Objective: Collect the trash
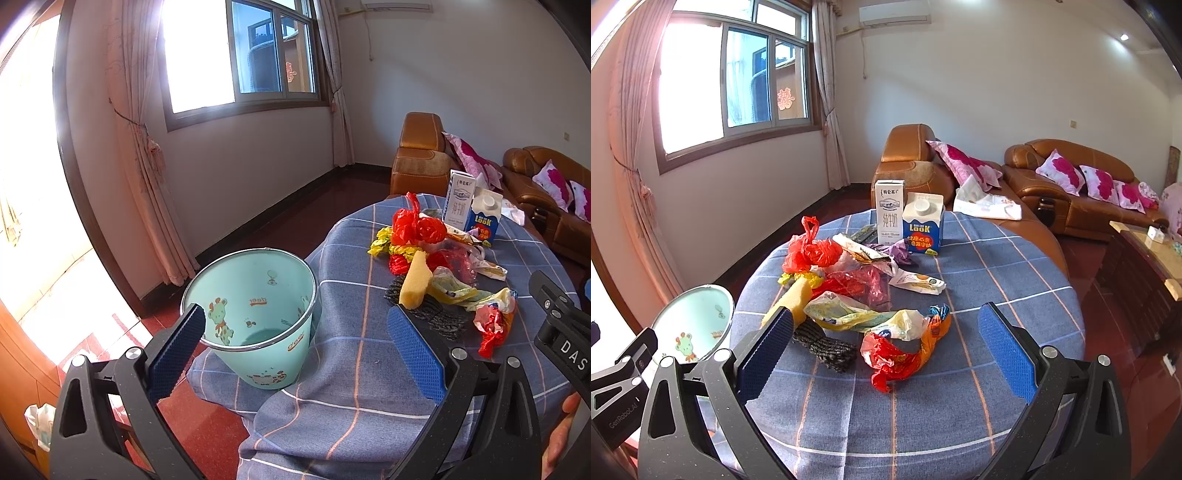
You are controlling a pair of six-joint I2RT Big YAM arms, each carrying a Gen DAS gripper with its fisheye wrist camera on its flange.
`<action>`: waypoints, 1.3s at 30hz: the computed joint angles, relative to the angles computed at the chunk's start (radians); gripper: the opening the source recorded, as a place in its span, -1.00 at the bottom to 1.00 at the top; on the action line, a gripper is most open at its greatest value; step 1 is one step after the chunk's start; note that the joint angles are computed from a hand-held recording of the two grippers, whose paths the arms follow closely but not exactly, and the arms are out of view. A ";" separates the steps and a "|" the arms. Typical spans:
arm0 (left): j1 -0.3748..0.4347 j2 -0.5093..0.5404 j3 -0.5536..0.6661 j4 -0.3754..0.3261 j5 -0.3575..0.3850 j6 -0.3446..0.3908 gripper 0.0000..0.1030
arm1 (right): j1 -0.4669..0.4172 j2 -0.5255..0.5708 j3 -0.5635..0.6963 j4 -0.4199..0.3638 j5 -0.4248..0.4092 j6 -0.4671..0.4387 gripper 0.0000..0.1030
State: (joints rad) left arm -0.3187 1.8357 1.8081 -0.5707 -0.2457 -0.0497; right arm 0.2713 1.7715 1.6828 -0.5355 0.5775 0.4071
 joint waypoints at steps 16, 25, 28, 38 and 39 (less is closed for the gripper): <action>0.003 0.012 0.010 -0.013 0.005 -0.002 0.88 | -0.003 0.004 0.001 0.000 -0.014 0.004 0.91; 0.008 0.071 0.051 -0.051 0.031 0.006 0.88 | -0.029 0.037 0.008 -0.024 -0.043 0.018 0.91; 0.016 0.110 0.084 -0.094 0.055 -0.002 0.88 | -0.055 0.046 0.003 -0.041 -0.052 0.021 0.91; 0.033 0.201 0.202 -0.118 0.210 -0.004 0.74 | -0.144 0.052 -0.021 -0.054 -0.178 0.083 0.67; 0.027 0.211 0.225 -0.122 0.217 0.013 0.74 | -0.147 0.060 -0.009 -0.058 -0.196 0.082 0.66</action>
